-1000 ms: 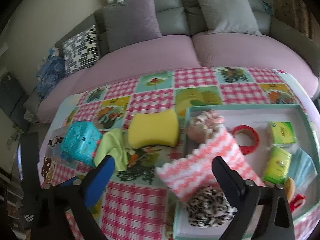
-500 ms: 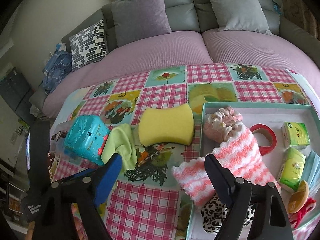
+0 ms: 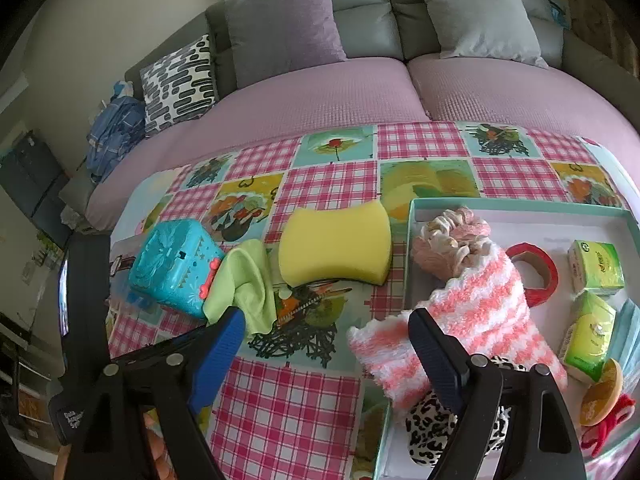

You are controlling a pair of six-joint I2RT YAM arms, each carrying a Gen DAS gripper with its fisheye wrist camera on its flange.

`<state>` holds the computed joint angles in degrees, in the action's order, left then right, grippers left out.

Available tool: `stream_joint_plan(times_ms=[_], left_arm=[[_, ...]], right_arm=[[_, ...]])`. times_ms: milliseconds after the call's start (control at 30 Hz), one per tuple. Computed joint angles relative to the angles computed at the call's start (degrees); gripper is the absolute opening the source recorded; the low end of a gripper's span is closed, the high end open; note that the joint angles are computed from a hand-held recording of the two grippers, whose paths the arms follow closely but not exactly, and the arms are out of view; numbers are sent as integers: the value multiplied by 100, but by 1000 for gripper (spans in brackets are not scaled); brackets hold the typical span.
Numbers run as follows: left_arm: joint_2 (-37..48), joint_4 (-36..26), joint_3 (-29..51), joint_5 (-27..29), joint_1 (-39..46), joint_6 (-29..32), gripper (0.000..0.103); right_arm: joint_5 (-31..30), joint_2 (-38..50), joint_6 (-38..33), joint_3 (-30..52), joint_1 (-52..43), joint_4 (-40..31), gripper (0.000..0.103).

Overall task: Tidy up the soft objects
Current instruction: 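Close the left tool on the green cloth and lift it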

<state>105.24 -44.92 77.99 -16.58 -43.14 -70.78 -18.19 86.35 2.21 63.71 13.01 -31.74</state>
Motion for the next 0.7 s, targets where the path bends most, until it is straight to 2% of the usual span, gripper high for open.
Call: stream_joint_plan(times_ms=[133,333,700], left_arm=[[-117,110,-114,32,-36,65,8],[-253,425,-136,98,-91,221,5],[-584,660,134,-609,-287,819,5]], right_arm=[[-11,-1,11,13,-32,-8,86],[-21,-20,14,6,-75,5,85],[4,-192,90,-61,-254,96,81]])
